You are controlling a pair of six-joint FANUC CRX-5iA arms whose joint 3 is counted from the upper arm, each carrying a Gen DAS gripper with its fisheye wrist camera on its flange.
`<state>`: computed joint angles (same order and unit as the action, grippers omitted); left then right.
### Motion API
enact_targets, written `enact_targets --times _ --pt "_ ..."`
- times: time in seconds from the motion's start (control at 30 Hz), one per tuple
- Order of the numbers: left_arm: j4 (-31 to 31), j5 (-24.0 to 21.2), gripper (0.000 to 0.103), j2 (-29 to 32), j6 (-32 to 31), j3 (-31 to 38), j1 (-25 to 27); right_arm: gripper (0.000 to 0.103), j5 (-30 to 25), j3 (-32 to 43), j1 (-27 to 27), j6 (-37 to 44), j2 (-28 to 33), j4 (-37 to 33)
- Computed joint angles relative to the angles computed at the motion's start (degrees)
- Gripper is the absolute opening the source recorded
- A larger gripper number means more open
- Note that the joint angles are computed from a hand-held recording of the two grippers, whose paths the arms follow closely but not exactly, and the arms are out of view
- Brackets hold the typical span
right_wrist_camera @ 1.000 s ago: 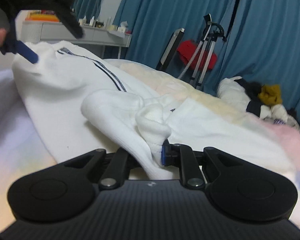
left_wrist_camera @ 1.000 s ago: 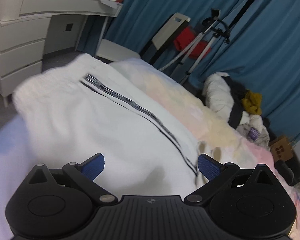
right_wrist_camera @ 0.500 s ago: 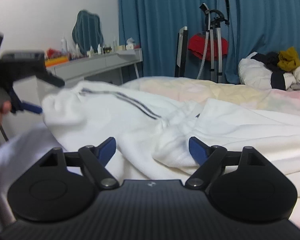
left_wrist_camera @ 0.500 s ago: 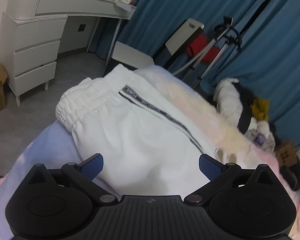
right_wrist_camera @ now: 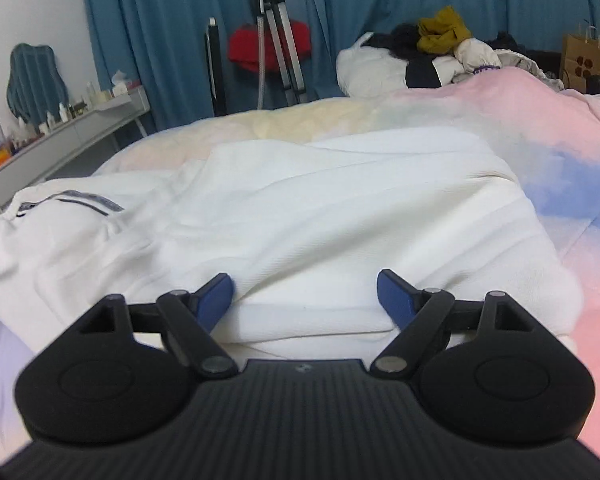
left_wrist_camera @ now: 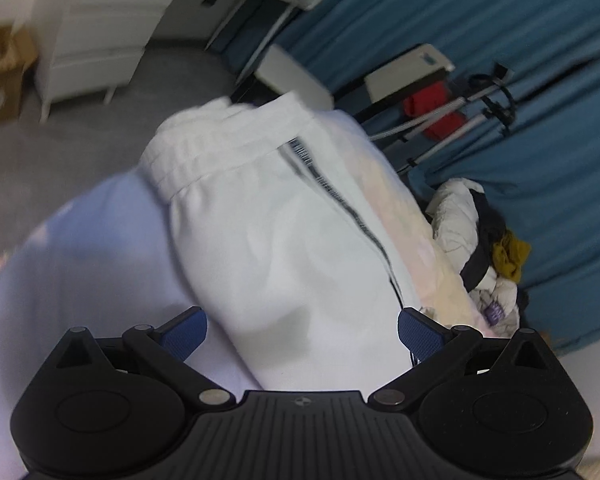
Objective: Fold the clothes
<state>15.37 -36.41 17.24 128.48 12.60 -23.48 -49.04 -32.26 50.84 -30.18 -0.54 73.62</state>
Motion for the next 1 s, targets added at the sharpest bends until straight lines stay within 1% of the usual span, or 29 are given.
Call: enact_targets --times 0.07,0.13,0.2,0.23,0.27,0.3,0.33,0.37,0.4,0.43,0.47,0.5,0.53,0.6,0.63,0.7,0.73,0.77,0.8,0.83,0.87,0.93,1.0 --pt "3.32 0.92 0.103 0.39 0.02 -1.45 0.70 0.081 -1.32 1.20 0.76 1.46 0.41 -1.43" --pt "2.36 0.99 0.101 1.61 3.12 -0.67 1.18 0.081 -1.90 2.24 1.33 2.58 0.30 -3.31" --pt "-1.22 -0.66 0.098 4.11 7.96 2.97 1.51 0.081 -2.38 3.06 2.00 4.32 -0.15 -5.56" --pt "-1.71 -0.59 0.096 5.11 8.05 4.12 1.67 0.081 -3.13 3.73 2.62 5.87 -0.40 -7.20" --pt "-4.74 -0.42 0.091 5.93 9.12 5.90 1.34 0.080 -6.29 5.63 4.41 9.03 -0.70 -10.45" --pt "-10.78 -2.36 0.086 6.70 11.86 9.07 0.55 0.081 -8.83 6.79 5.88 10.82 -1.15 -11.94" --pt "-17.00 -4.63 0.086 7.60 14.59 12.41 -0.50 0.082 -9.10 5.92 7.13 10.41 -3.13 -10.42" --pt "-20.79 -6.47 0.086 8.63 14.88 14.95 -1.20 0.081 -9.20 4.82 8.28 9.53 -5.04 -8.22" --pt "-21.59 -6.47 0.086 9.18 14.74 15.67 -1.33 0.081 -9.43 3.95 9.37 8.95 -6.71 -6.25" --pt "-21.97 -6.38 0.086 9.70 14.22 16.24 -1.35 0.081 -10.23 3.78 10.00 9.81 -7.34 -5.78" --pt "-22.42 -6.33 0.083 10.21 13.86 16.84 -1.38 0.081 -11.03 3.63 10.63 10.70 -7.95 -5.32" --pt "-23.42 -6.66 0.078 10.65 14.87 17.57 -1.51 0.081 -11.77 3.46 11.15 11.49 -8.47 -4.91" --pt "-24.38 -6.98 0.077 11.07 15.81 18.27 -1.64 0.081 -12.10 3.15 10.86 11.38 -8.35 -4.85" --pt "-25.42 -7.16 0.063 11.27 16.60 18.72 -1.75 0.081 -12.13 2.49 9.76 10.42 -7.96 -5.00" --pt "-25.94 -7.01 0.059 11.17 16.70 18.82 -1.89 0.081 -11.58 1.84 8.65 8.89 -7.79 -4.67" --pt "-27.02 -6.72 0.043 10.97 16.92 19.02 -2.18 0.081 -10.22 0.71 6.34 7.25 -7.25 -3.86" --pt "-27.69 -6.55 0.038 10.84 17.12 19.13 -2.36 0.081 -9.45 0.21 5.14 6.97 -6.88 -3.37" --pt "-29.69 -6.20 0.029 10.35 18.25 19.25 -2.92 0.081 -8.61 -0.24 3.99 6.74 -6.48 -3.08" --pt "-32.39 -6.17 0.018 9.92 19.74 19.63 -3.70 0.081 -7.23 -0.48 3.19 7.13 -5.95 -4.44" --pt "-38.08 -8.13 0.015 9.85 21.16 21.51 -5.56 0.081 -5.87 -0.72 2.44 7.51 -5.44 -5.71" --pt "-44.76 -9.38 0.015 9.78 21.60 23.27 -8.03 0.081 -4.64 -1.28 2.12 7.26 -5.35 -6.18" --pt "-53.61 -9.93 0.014 9.60 20.62 25.61 -12.26 0.081 -2.38 -2.28 1.53 6.85 -5.14 -7.03" --pt "-60.84 -8.96 0.014 9.48 19.53 27.46 -16.23 0.081 -3.32 -1.40 2.01 6.61 -5.63 -8.01"
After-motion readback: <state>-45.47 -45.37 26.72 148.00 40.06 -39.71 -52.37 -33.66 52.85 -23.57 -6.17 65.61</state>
